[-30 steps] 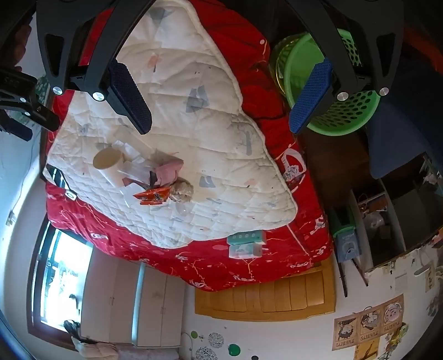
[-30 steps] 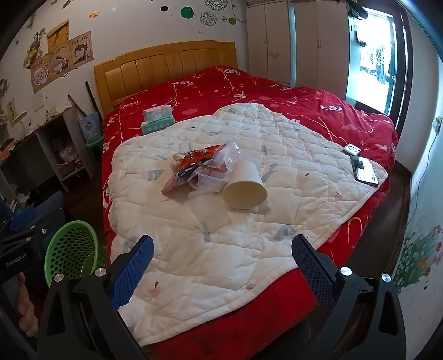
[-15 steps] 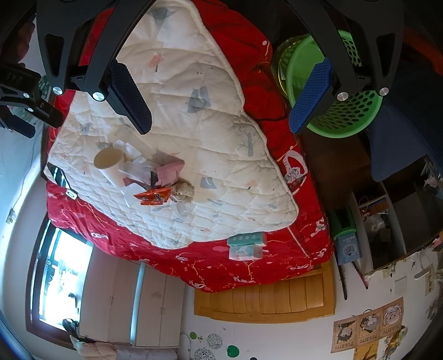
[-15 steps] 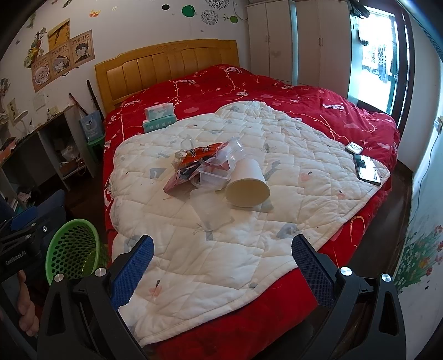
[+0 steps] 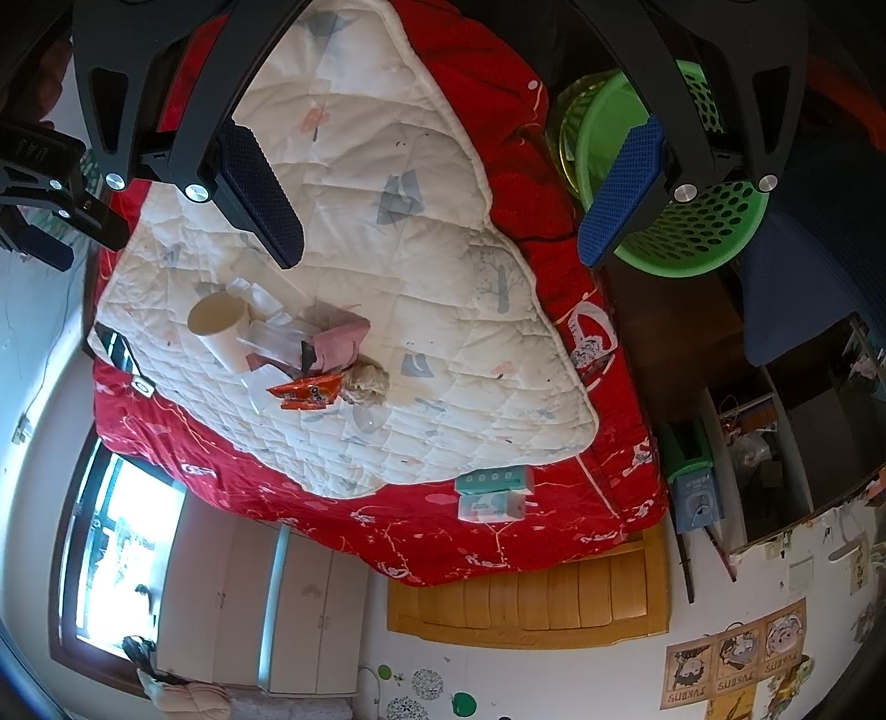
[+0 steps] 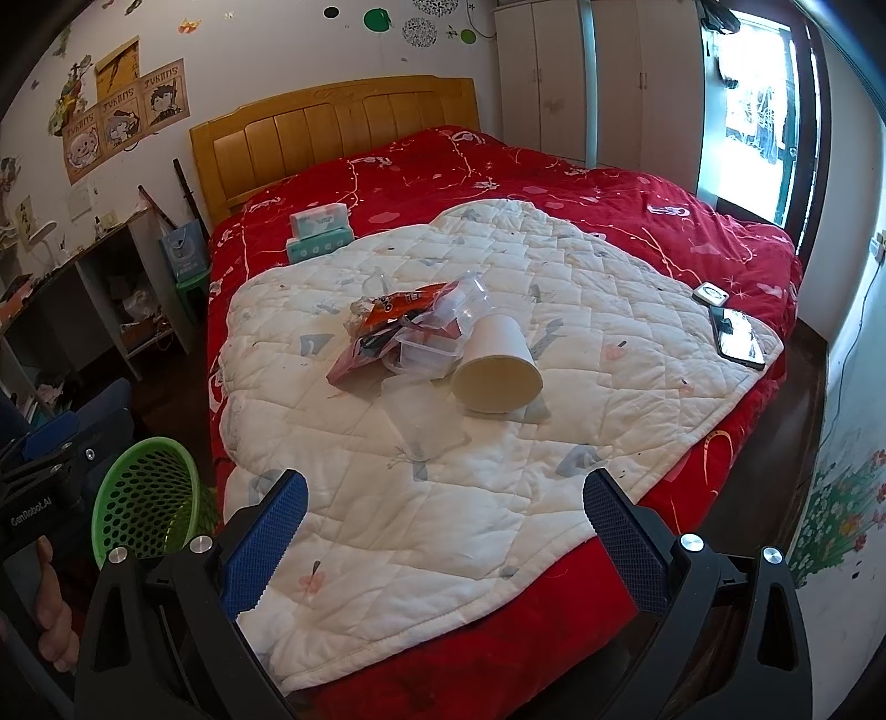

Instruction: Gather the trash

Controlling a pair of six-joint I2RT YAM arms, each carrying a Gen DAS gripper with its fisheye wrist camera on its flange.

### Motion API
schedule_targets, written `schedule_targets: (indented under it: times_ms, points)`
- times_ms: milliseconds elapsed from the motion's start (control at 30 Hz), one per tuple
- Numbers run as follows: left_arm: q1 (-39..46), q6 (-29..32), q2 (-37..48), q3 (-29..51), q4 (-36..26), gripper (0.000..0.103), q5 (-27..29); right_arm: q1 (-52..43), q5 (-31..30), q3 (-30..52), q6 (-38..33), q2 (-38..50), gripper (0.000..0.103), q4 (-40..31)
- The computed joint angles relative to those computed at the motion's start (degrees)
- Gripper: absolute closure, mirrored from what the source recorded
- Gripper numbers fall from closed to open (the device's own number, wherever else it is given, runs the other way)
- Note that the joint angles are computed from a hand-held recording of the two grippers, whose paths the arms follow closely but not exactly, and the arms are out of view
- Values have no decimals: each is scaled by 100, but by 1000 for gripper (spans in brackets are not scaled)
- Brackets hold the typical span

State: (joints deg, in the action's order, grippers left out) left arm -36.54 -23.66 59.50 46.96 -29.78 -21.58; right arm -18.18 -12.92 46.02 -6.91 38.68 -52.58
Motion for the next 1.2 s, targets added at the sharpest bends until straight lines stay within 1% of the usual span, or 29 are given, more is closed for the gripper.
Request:
schedule_targets:
  times_ms: [167,533,1067,1200]
  points:
    - [-7,-70,160,35,67,5,18,-20,-7,16,-27,2,6,-17]
    - [72,-22,309,69,167,5,95,-58,-52,-49,-75,133,6,102]
    - [287,106,907,411,362,5,279,-263,-218,121,-367,849,6,501]
    - [390,117,1074,491,417,5,399,-332,-287,169,-491,1067,6,613]
